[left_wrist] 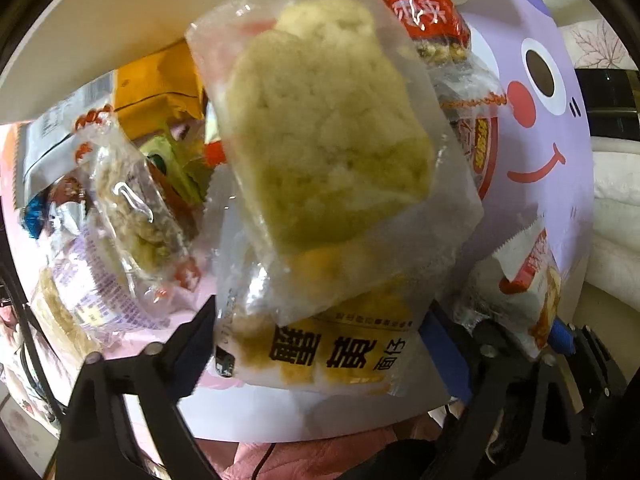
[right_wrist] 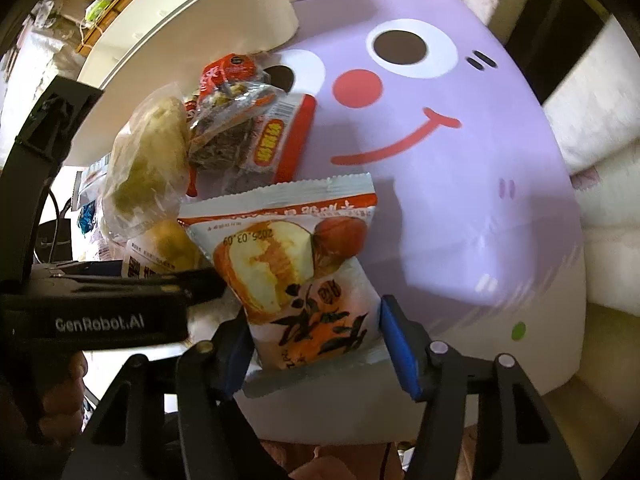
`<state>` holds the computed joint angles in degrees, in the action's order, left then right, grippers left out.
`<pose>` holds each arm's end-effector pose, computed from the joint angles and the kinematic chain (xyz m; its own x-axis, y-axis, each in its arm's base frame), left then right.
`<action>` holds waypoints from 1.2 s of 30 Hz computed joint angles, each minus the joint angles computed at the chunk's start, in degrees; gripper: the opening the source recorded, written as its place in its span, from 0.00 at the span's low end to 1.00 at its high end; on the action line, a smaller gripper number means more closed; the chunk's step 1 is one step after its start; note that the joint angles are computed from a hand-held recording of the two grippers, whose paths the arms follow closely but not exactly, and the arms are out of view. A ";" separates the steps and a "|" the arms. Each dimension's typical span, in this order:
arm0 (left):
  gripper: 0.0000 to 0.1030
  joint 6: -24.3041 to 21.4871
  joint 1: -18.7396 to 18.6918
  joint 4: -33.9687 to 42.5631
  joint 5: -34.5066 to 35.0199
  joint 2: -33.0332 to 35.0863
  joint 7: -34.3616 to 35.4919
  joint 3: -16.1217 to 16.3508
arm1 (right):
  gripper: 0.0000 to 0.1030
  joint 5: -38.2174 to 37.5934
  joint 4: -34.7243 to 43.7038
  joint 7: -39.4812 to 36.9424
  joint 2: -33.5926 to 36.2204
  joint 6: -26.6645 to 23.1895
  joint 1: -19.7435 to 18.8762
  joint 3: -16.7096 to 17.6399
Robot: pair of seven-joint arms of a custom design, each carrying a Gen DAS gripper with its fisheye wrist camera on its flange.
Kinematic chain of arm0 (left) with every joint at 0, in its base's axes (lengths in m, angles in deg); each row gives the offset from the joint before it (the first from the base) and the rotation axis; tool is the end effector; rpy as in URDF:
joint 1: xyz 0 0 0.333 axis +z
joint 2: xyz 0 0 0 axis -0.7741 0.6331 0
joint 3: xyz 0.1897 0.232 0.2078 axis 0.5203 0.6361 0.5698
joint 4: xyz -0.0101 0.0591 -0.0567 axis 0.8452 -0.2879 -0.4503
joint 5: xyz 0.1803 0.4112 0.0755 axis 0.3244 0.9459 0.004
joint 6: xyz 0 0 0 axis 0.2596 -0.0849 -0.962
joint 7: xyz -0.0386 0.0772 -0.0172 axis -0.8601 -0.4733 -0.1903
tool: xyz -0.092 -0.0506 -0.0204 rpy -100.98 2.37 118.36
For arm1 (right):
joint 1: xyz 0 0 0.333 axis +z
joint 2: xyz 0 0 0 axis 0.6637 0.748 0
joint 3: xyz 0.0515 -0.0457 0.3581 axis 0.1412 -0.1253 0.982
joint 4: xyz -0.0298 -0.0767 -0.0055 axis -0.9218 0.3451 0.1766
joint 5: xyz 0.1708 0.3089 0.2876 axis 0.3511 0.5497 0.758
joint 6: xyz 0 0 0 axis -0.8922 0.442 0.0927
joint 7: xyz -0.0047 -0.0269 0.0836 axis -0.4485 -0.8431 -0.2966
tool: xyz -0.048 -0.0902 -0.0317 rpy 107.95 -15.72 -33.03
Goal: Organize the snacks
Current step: 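Carry both bags over the white box while the right tool opens to drop its bag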
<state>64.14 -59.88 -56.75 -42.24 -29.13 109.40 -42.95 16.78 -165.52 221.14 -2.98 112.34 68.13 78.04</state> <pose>0.6827 -0.2134 0.3327 -0.5088 -0.8598 0.0427 -0.8290 0.5027 0.2449 0.5246 0.3672 0.3787 -0.5519 -0.7844 -0.2829 -0.8208 0.5709 0.0183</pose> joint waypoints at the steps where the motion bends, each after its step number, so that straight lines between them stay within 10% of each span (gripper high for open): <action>1: 0.85 0.41 0.16 -0.61 -0.04 -0.46 0.09 0.05 | 0.57 0.30 -0.41 0.45 -0.32 -0.01 0.02 0.01; 24: 0.77 6.09 5.23 -14.26 -5.19 -16.86 1.86 1.34 | 0.57 4.25 -5.17 1.05 -7.92 4.05 0.04 0.57; 36: 0.77 3.62 8.56 -3.34 -10.62 -18.76 5.60 2.81 | 0.57 -0.42 5.67 -0.85 -3.07 5.05 -0.87 -0.49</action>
<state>67.77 -51.32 -60.10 -52.86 -47.89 115.00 -40.14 16.35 -159.85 220.28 -6.05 117.38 67.26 77.55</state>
